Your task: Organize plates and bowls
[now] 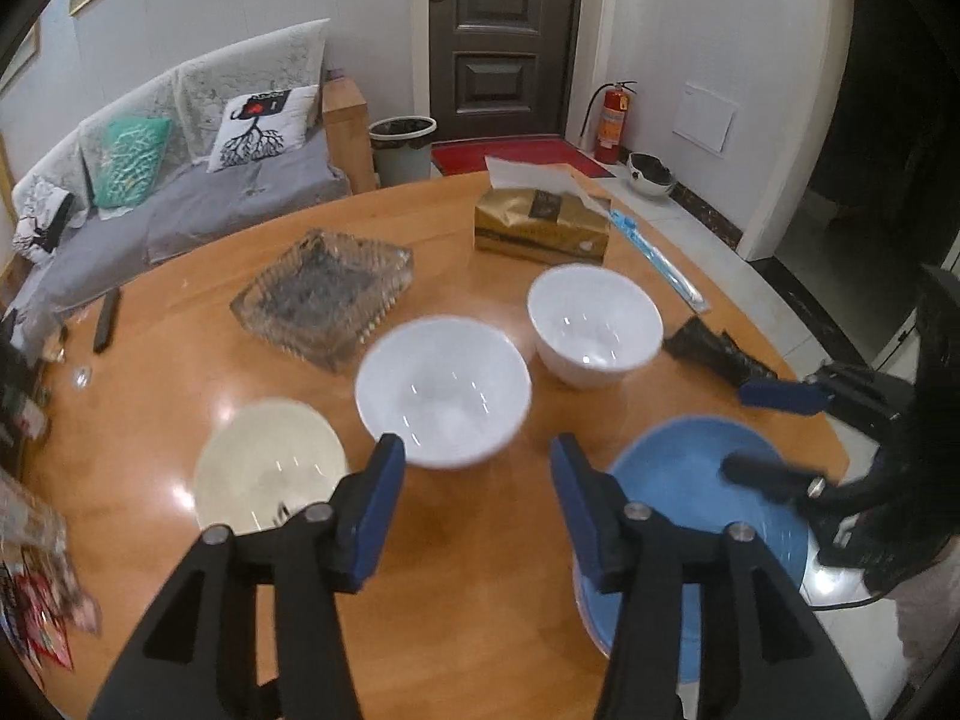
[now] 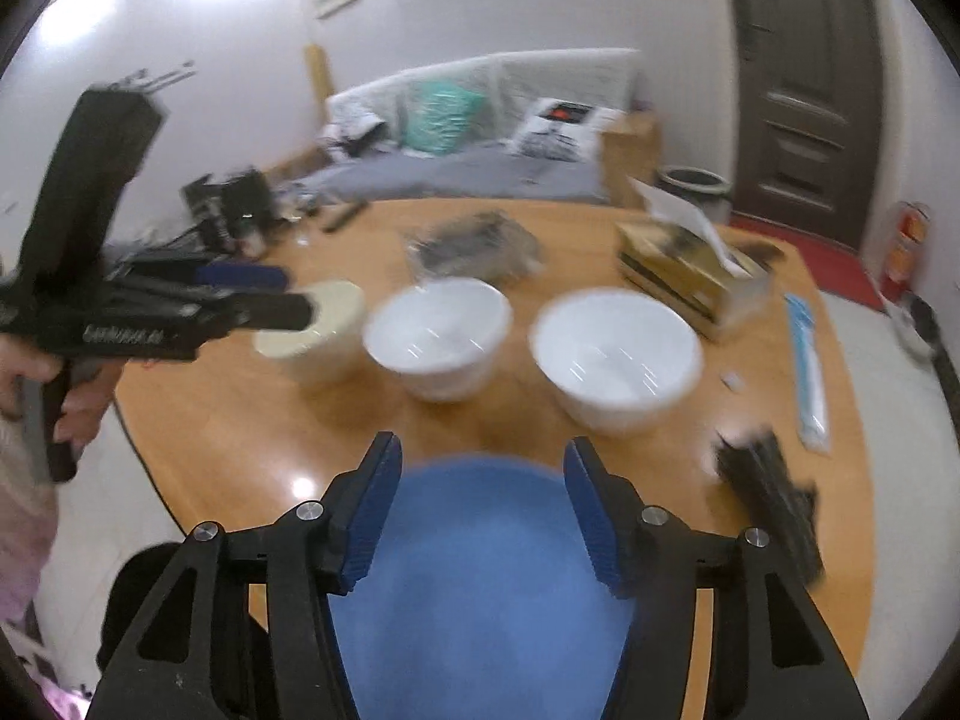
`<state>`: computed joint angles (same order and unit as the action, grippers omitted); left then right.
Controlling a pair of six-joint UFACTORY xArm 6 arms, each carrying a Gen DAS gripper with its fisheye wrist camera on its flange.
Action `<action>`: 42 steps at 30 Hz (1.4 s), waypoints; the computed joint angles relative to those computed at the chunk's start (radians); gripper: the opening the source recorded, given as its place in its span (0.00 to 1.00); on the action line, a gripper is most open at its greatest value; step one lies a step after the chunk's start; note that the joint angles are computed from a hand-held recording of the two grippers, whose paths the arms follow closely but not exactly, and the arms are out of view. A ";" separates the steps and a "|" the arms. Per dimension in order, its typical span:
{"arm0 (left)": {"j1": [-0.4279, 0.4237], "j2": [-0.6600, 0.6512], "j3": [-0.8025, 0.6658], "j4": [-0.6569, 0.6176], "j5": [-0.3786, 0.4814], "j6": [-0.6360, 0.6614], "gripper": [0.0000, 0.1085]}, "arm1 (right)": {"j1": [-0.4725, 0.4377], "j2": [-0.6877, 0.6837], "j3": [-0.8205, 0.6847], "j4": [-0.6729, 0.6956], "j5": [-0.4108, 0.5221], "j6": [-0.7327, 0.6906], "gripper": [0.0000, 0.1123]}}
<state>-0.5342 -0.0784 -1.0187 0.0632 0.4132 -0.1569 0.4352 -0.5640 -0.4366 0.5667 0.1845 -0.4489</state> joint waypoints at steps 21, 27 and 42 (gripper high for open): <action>0.123 0.503 -0.552 -0.057 0.269 0.162 0.44 | 0.084 0.567 -0.451 0.709 -0.007 -0.766 0.62; 0.125 0.558 -0.601 -0.083 0.287 0.195 0.44 | 0.077 0.591 -0.468 0.697 0.013 -0.762 0.75; 0.118 0.628 -0.666 -0.077 0.333 0.189 0.17 | 0.075 0.696 -0.522 0.227 -0.002 -0.328 0.85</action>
